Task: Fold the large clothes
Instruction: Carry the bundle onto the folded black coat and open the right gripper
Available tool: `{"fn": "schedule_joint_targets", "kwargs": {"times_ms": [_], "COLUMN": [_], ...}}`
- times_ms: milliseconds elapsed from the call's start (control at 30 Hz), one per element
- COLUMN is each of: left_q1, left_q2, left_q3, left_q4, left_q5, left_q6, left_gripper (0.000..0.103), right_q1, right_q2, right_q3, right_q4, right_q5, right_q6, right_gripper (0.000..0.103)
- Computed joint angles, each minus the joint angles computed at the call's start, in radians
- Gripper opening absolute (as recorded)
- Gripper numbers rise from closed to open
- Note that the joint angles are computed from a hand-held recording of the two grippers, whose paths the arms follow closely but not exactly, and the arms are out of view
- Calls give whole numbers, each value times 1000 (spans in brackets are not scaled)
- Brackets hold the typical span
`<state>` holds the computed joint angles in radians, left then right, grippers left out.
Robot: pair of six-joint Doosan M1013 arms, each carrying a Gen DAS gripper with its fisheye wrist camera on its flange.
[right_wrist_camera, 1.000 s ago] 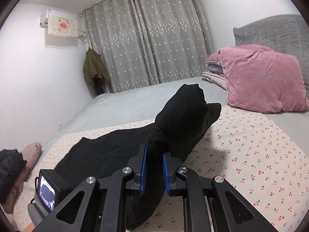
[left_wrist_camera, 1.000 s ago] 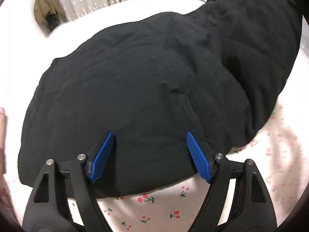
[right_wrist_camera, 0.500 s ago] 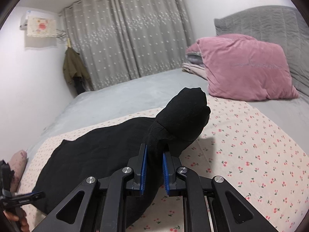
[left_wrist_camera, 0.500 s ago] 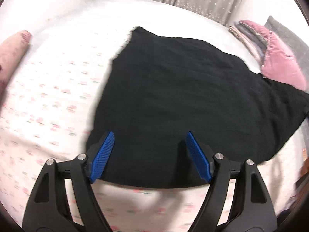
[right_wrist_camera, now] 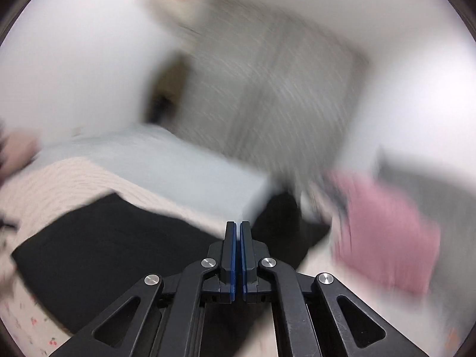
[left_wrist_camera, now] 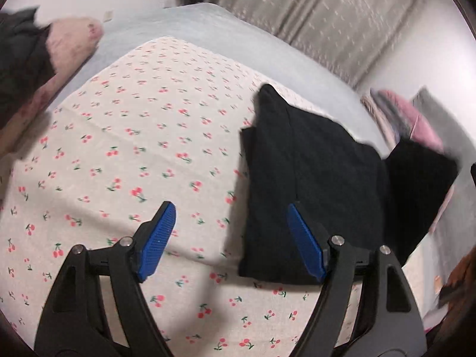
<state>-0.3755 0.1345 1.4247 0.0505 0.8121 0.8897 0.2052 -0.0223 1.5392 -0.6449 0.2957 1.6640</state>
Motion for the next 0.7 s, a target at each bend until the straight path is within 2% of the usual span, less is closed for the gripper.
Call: {"fn": "schedule_joint_targets", "kwargs": {"times_ms": [33,67,100,133,167,233,267,300,333,367,433,533,600,700], "left_q1": [6,9,11,10,8,0,0,-3,-3,-1,2,-8,-13,-19], "left_q2": [-2,1,2,3,1,-4,-12,-15,-14,-9,6,24,30,34], "left_q3": [6,7,10,11,15,18,23,22,20,16,5,-16,-26,-33], "left_q4": [-4,-5,-5,-9,-17,-1,8,16,11,-3,-21,-12,-21,-32], "left_q5": [-1,5,18,29,31,27,25,22,21,22,30,43,40,34], "left_q6": [-12,-19,-25,-19,3,28,36,39,41,44,55,52,55,56], "left_gripper": [78,78,78,78,78,78,78,78,78,78,78,78,78,78], "right_q1": [33,73,93,90,72,-18,-58,-117,-171,-210,-254,-277,-240,-138], "right_q2": [8,36,56,67,67,61,60,54,44,34,22,32,61,135], "right_q3": [-11,-40,-70,-81,-83,-81,-80,-68,-46,-27,-4,-12,-45,-115], "right_q4": [70,111,103,113,175,420,522,602,641,651,563,577,513,279], "right_q5": [19,89,168,194,193,232,254,276,277,272,267,282,310,373], "right_q6": [-103,-179,-202,-173,-161,-90,-97,-52,8,50,154,77,6,-51], "right_gripper": [2,2,2,2,6,23,48,65,65,65,66,66,78,79]}}
